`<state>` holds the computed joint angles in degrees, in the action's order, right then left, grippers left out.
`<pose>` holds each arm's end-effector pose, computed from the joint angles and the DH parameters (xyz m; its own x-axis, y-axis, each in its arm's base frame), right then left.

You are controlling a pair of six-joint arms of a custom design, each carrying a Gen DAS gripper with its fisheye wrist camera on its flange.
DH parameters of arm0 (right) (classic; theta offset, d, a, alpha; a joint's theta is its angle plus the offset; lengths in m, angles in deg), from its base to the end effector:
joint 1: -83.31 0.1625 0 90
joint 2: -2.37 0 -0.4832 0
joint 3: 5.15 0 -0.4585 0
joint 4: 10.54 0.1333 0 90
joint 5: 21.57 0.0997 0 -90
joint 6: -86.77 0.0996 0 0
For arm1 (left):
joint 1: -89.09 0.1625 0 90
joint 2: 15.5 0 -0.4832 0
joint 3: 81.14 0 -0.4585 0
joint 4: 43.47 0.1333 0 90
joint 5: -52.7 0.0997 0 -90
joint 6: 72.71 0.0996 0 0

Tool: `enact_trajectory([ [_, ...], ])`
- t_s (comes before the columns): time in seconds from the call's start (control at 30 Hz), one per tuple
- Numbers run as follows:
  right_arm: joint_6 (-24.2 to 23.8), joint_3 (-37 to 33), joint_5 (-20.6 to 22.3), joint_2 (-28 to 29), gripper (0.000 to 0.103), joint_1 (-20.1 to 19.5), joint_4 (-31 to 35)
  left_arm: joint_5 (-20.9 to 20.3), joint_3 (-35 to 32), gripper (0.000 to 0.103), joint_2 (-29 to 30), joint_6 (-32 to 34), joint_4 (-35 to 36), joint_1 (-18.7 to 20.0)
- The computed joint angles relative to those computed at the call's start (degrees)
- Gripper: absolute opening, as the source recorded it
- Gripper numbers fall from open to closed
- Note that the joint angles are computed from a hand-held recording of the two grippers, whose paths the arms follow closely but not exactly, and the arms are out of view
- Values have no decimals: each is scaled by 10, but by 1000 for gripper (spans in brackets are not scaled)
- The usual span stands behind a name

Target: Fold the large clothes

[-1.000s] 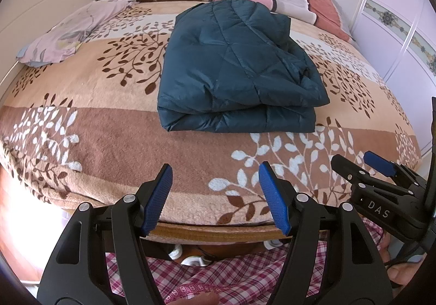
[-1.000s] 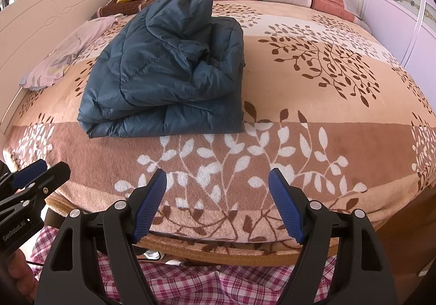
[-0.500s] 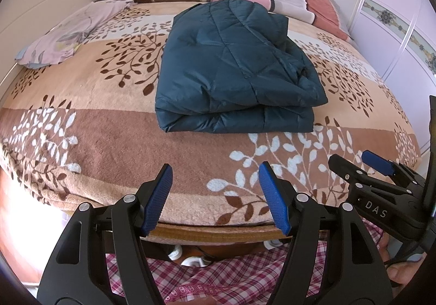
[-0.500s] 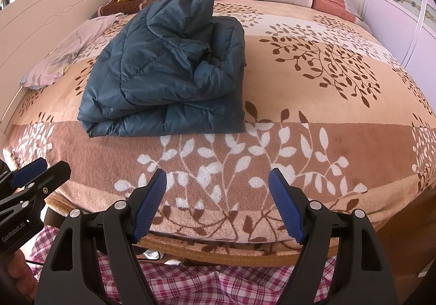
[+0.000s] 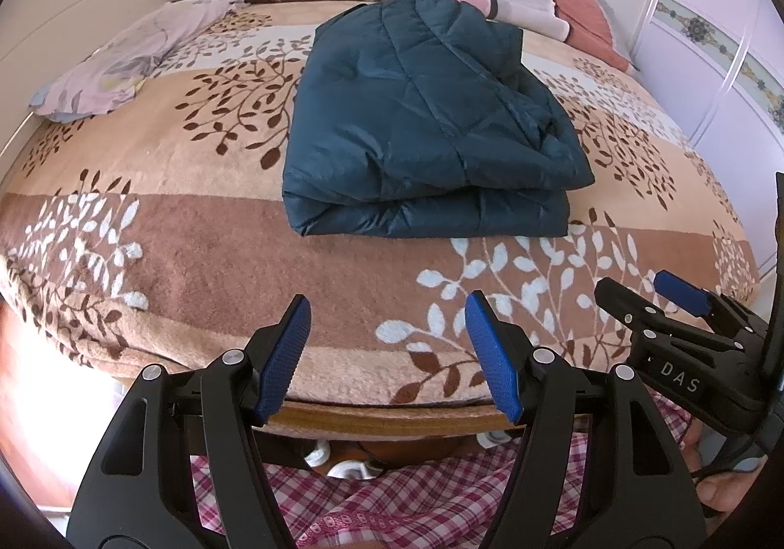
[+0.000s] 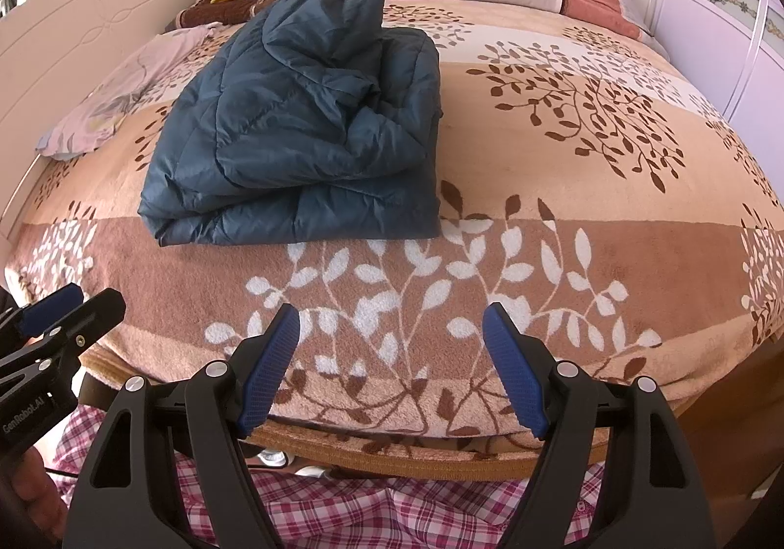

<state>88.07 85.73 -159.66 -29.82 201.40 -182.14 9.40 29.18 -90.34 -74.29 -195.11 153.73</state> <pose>0.4124 -0.6470 0.0057 -0.7353 -0.0405 0.6765 -0.4171 0.8137 -0.4047 -0.0793 -0.6478 0.3454 -0.7675 -0.0186 -0.6408 0.3634 0.8109 -0.4587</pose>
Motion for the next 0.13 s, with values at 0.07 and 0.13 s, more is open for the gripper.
enact_trajectory([
  [0.07, 1, 0, 0, 0, 75, 0, 1, 0, 1, 65, 0, 2, -3, 0],
  [0.13, 0, 0, 0, 0, 75, 0, 0, 0, 2, 65, 0, 2, -3, -1],
])
